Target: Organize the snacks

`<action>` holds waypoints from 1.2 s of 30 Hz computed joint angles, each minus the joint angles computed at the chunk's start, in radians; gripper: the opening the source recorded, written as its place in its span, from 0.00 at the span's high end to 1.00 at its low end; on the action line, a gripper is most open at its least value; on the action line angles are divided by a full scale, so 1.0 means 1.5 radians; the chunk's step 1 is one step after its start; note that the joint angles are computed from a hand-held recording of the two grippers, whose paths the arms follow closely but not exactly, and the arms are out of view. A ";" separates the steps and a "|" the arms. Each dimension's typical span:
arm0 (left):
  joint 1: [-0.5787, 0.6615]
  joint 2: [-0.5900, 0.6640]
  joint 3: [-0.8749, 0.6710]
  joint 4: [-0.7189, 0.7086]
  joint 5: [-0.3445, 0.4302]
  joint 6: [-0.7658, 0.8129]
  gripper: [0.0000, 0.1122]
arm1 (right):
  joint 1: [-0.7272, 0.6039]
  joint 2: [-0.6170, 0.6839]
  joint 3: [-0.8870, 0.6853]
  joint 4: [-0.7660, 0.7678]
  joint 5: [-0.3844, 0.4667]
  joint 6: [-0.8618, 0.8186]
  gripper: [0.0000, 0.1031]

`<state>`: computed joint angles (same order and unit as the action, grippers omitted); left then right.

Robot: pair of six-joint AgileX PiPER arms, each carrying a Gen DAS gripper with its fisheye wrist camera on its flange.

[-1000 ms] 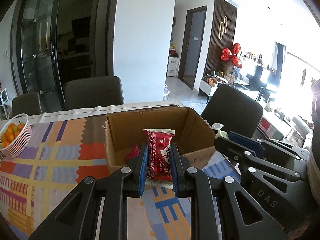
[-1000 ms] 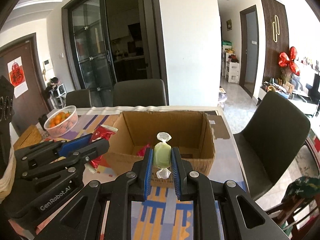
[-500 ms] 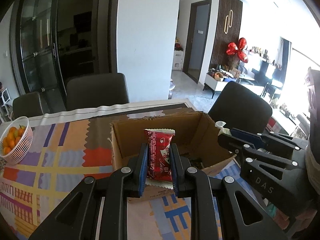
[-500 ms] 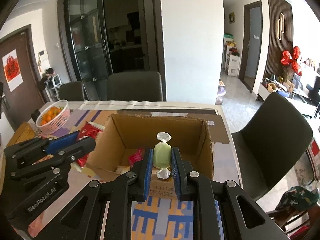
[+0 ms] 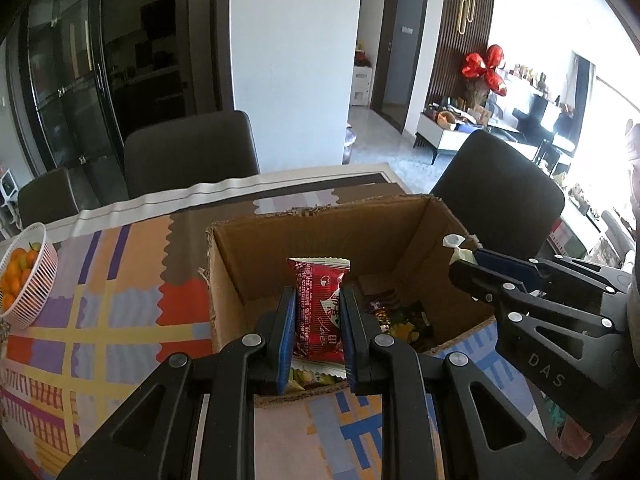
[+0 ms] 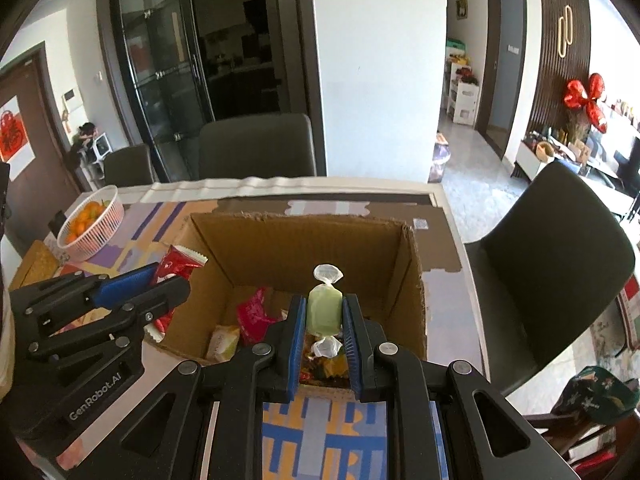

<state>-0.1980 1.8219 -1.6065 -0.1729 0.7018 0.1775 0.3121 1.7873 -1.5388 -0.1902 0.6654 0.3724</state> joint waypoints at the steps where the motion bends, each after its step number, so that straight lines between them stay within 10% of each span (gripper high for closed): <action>1: -0.002 0.006 -0.006 0.008 0.002 -0.008 0.81 | -0.001 0.006 -0.003 0.003 0.002 -0.001 0.81; 23: -0.015 -0.226 0.292 0.182 -0.183 -0.176 0.51 | 0.086 -0.173 0.219 -0.268 -0.058 0.283 0.41; 36: -0.032 -0.463 0.480 0.226 -0.200 -0.245 0.26 | 0.241 -0.372 0.386 -0.469 0.021 0.535 0.24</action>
<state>-0.2454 1.1269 -0.8868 0.1667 0.4021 -0.1898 0.6743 1.2287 -0.9602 -0.8938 0.6972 1.1754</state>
